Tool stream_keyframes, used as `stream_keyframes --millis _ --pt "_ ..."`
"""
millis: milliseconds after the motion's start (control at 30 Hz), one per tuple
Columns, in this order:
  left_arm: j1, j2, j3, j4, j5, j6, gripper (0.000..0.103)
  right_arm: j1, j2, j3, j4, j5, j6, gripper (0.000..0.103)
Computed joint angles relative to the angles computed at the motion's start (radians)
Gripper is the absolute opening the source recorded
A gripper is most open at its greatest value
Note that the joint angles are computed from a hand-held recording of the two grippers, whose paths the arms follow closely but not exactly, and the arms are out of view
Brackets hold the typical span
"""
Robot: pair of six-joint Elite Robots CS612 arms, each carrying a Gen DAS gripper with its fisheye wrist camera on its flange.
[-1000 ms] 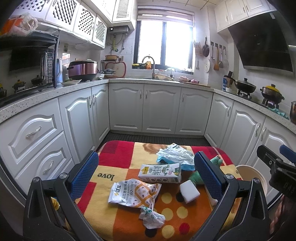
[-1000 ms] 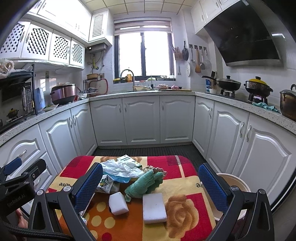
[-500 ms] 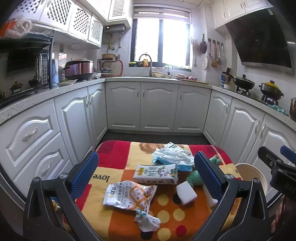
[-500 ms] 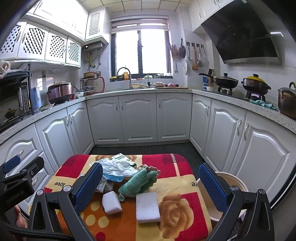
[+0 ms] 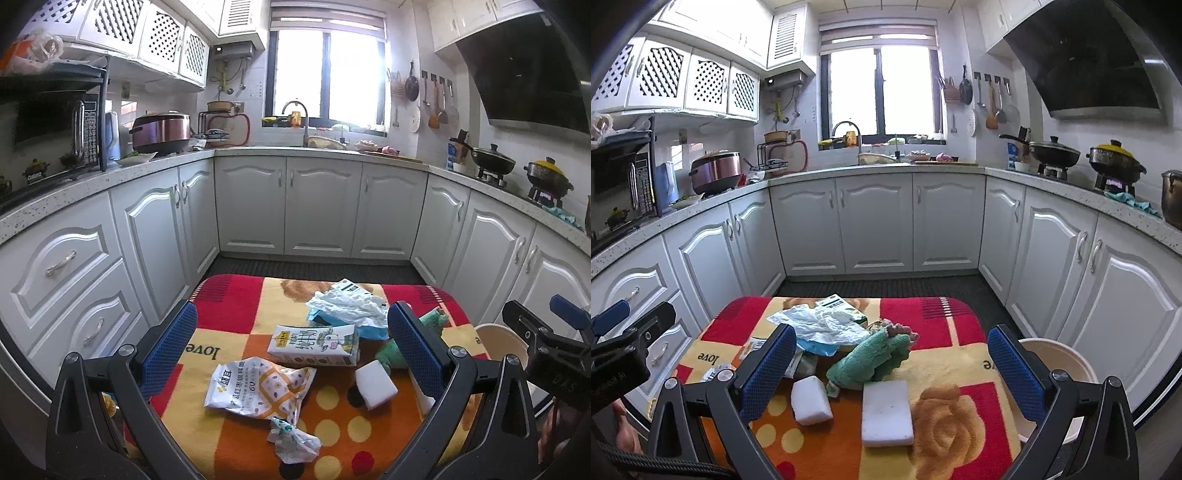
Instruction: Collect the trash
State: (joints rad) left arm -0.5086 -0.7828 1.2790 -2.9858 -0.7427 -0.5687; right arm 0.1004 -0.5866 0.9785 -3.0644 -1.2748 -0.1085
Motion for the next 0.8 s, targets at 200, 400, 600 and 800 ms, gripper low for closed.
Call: stream_keyframes --millis 200,400,600,800 --pt "0.002 -0.008 0.011 0.016 0.006 -0.025 0.103 0.001 0.005 -0.008 0.005 0.013 -0.012 0.103" --pt "0.004 -0.016 0.023 0.039 -0.009 -0.054 0.103 0.006 0.008 -0.013 0.025 0.016 -0.037 0.103" --pt "0.011 -0.013 0.018 0.06 -0.04 -0.07 0.103 0.008 0.015 -0.024 0.041 0.006 -0.053 0.103" --pt "0.024 -0.012 0.019 0.081 -0.076 -0.092 0.103 0.009 0.027 -0.044 0.08 0.012 -0.061 0.103"
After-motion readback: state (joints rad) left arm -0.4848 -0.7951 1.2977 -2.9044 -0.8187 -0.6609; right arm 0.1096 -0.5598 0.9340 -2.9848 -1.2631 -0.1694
